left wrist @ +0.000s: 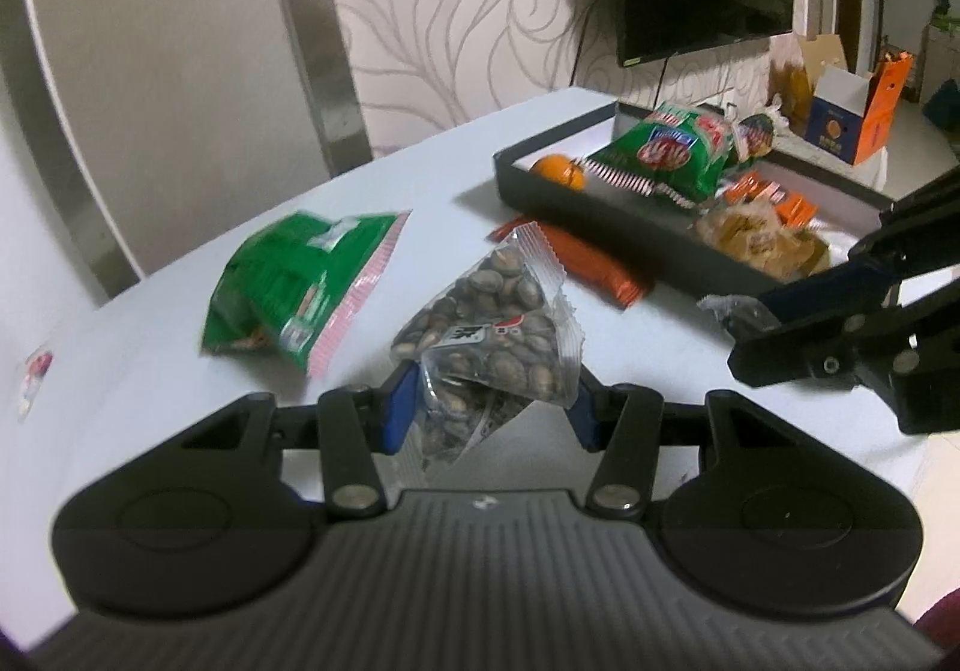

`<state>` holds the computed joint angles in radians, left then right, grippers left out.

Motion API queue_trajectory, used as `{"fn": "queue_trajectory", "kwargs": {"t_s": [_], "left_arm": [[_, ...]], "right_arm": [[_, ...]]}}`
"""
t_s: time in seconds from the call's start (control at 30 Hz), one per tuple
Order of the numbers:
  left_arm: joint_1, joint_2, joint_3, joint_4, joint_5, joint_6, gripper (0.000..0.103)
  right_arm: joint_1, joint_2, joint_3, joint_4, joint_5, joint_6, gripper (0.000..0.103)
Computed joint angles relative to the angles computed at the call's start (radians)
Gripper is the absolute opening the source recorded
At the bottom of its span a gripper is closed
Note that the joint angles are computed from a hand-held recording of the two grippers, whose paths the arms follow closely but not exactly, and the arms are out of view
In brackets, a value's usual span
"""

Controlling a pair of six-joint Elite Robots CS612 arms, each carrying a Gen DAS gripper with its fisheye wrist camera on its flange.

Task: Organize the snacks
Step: 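Carry nut bag with left gripper while right gripper grasps small clear packet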

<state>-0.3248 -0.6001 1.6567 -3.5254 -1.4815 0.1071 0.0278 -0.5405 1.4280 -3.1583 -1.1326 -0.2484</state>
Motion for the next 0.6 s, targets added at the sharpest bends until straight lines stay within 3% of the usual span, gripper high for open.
{"fn": "queue_trajectory", "kwargs": {"t_s": [0.6], "left_arm": [[-0.049, 0.026, -0.105, 0.007, -0.037, 0.037, 0.054]], "right_arm": [[-0.062, -0.012, 0.024, -0.076, -0.039, 0.081, 0.026]]}}
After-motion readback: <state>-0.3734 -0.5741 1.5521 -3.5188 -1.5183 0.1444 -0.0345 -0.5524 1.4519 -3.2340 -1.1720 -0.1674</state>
